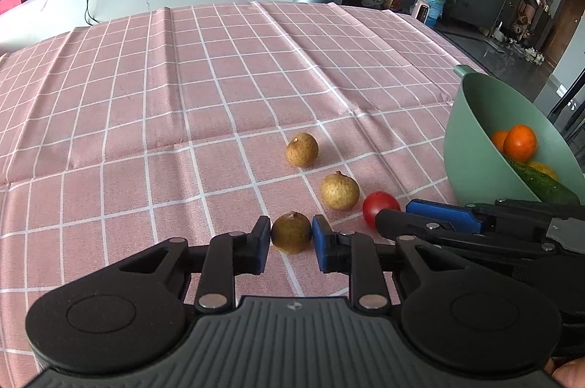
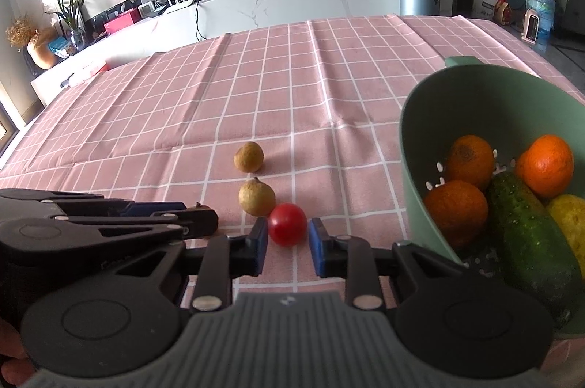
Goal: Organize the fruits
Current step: 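Grasp a small brown pear with the left tool while the right tool grasps the red tomato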
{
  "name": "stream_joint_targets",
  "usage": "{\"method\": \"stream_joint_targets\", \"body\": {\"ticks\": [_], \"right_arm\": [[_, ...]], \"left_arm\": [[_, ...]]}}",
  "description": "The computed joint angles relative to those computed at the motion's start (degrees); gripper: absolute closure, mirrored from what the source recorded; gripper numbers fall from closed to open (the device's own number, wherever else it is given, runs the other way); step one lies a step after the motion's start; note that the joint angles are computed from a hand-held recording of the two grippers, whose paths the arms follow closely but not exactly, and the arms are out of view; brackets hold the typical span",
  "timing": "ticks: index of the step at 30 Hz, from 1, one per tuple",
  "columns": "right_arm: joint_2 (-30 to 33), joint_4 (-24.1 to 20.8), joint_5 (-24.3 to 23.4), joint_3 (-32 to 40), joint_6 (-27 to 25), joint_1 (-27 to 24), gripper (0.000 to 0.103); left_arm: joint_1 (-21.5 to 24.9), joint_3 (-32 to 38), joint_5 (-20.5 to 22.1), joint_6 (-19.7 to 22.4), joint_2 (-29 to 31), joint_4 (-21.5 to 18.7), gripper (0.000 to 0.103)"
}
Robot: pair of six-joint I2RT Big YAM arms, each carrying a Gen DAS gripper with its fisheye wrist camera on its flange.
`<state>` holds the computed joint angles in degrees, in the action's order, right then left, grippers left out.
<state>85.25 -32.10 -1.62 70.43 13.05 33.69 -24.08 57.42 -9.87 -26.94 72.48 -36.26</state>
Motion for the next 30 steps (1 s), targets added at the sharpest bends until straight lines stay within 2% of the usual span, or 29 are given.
{"method": "stream_joint_targets", "body": {"ticks": [13, 17, 23, 30], "right_arm": [[1.96, 0.84, 1.46, 0.98, -0.65, 0.82, 0.081], [2.28, 0.76, 1.82, 1.08, -0.99, 1.10, 0.082], [1.22, 1.19, 2.50, 0.50, -1.55, 1.50, 0.082], [-3.09, 1.28, 1.41, -1.32, -3.23, 1.73, 0.082]], "left_arm": [[-0.51, 0.67, -2.72, -1.12, -0.10, -1.93, 0.076], [-0.19, 0.56, -2.37, -2.04, -0.34, -1.95, 0.076], [-0.79, 0.52, -3.41, -2.27, -0.97, -1.98, 0.076], [-2.06, 0.01, -5.17, -3.91, -3.32, -3.04, 0.076]]}}
